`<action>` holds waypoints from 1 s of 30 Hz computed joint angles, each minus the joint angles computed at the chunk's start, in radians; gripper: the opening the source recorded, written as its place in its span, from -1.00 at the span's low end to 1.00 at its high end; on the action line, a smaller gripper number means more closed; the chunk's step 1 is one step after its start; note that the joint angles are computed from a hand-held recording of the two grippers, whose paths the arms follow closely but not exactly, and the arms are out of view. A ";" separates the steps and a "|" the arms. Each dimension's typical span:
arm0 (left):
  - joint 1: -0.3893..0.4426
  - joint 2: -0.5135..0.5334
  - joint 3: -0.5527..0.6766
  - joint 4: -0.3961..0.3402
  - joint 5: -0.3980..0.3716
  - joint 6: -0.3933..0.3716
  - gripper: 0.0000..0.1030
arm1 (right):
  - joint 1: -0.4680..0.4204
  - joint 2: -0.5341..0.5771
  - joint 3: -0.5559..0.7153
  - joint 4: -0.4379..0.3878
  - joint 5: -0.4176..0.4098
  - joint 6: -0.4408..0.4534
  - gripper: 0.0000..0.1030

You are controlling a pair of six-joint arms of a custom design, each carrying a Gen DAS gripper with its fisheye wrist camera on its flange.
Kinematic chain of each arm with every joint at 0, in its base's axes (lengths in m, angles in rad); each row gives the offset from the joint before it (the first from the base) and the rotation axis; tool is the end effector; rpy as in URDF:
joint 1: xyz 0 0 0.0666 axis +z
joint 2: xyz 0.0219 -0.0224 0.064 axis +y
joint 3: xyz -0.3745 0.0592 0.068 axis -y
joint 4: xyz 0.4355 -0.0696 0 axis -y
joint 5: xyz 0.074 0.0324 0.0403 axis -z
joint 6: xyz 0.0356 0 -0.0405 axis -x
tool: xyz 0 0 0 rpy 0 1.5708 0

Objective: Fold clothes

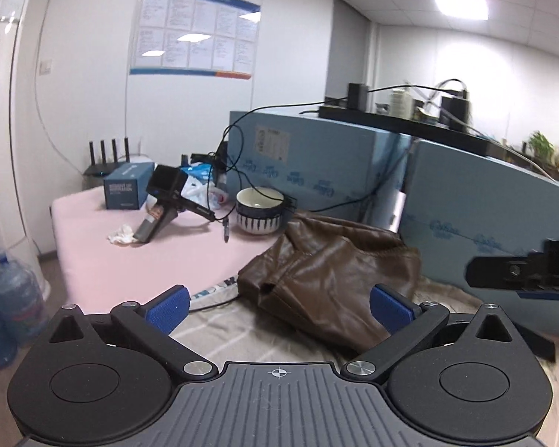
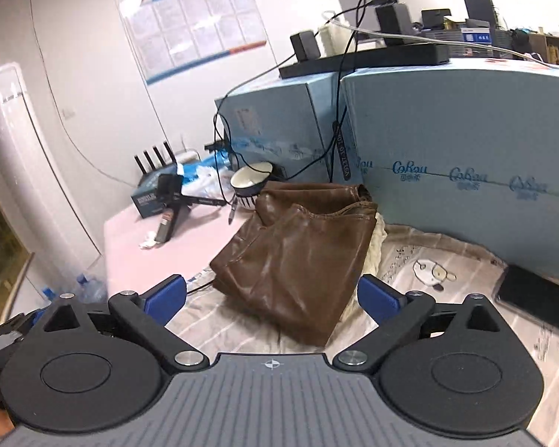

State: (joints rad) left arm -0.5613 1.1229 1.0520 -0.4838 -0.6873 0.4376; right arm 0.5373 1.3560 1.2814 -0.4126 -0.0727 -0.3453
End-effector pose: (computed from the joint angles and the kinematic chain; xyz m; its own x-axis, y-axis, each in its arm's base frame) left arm 0.3857 -0.2163 0.4131 -0.3847 -0.1450 -0.9116 -0.2298 0.9715 -0.0576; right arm 0.4623 0.2780 0.4271 -0.5699 0.0534 -0.8200 -0.3961 0.8564 0.3311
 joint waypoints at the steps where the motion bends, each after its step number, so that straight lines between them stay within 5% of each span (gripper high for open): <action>1: -0.016 -0.013 -0.003 -0.015 -0.016 -0.002 1.00 | 0.002 -0.021 -0.024 0.013 0.000 -0.014 0.98; 10: -0.087 -0.067 -0.015 -0.122 -0.140 0.132 1.00 | 0.026 -0.101 -0.090 -0.005 -0.002 0.043 1.00; 18: -0.052 -0.035 0.011 -0.163 -0.127 0.155 1.00 | 0.022 -0.066 -0.065 0.012 0.009 0.058 1.00; 30: 0.004 0.150 0.117 -0.207 -0.089 0.231 1.00 | -0.026 0.056 0.011 -0.012 0.076 0.043 1.00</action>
